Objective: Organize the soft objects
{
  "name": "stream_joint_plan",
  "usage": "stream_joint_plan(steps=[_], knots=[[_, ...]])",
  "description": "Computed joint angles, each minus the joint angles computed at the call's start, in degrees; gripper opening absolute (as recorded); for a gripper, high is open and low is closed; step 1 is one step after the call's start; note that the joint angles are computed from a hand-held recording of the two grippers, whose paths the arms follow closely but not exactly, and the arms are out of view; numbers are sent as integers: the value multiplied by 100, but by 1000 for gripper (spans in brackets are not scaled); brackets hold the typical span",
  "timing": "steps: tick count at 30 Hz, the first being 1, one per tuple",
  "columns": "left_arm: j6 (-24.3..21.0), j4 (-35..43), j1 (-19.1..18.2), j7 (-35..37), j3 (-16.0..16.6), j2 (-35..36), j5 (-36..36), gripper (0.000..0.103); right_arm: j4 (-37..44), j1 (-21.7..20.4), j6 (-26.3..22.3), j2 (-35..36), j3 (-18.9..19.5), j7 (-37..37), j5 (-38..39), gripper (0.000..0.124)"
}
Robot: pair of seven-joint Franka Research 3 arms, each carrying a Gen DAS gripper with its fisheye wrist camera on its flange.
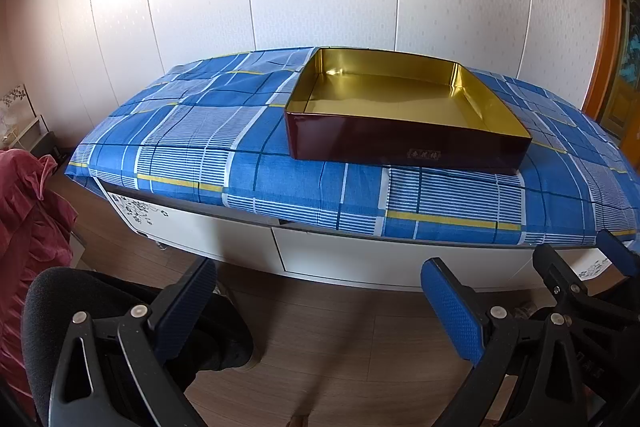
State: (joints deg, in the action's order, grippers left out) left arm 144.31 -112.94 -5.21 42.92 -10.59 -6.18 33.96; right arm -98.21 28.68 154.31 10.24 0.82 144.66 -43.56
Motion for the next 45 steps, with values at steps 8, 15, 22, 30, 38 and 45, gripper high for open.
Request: stream_joint_plan(steps=[8,15,22,30,38,45], knots=[[3,7,-10,28,6,22,-34,103,0,-8,-60,2,13,-54,54,102],[-27,22,-26,58,-3,46,2,103,21,-13,-82,22,11,-71,125,102],[-18,17,-32,117,10,46,-54,103,24,-17,-80,32,4,-139,260,102],[-1,19,-32,189,18,64,-116,103,34,-9,-83,44,3,-185,311,102],[-4,28,-31,191,21,84,-139,103,40,3,-81,57,-8,-243,369,102],[71,-1,-46,459,73,105,-410,103,45,10,-66,71,-19,-250,345,102]])
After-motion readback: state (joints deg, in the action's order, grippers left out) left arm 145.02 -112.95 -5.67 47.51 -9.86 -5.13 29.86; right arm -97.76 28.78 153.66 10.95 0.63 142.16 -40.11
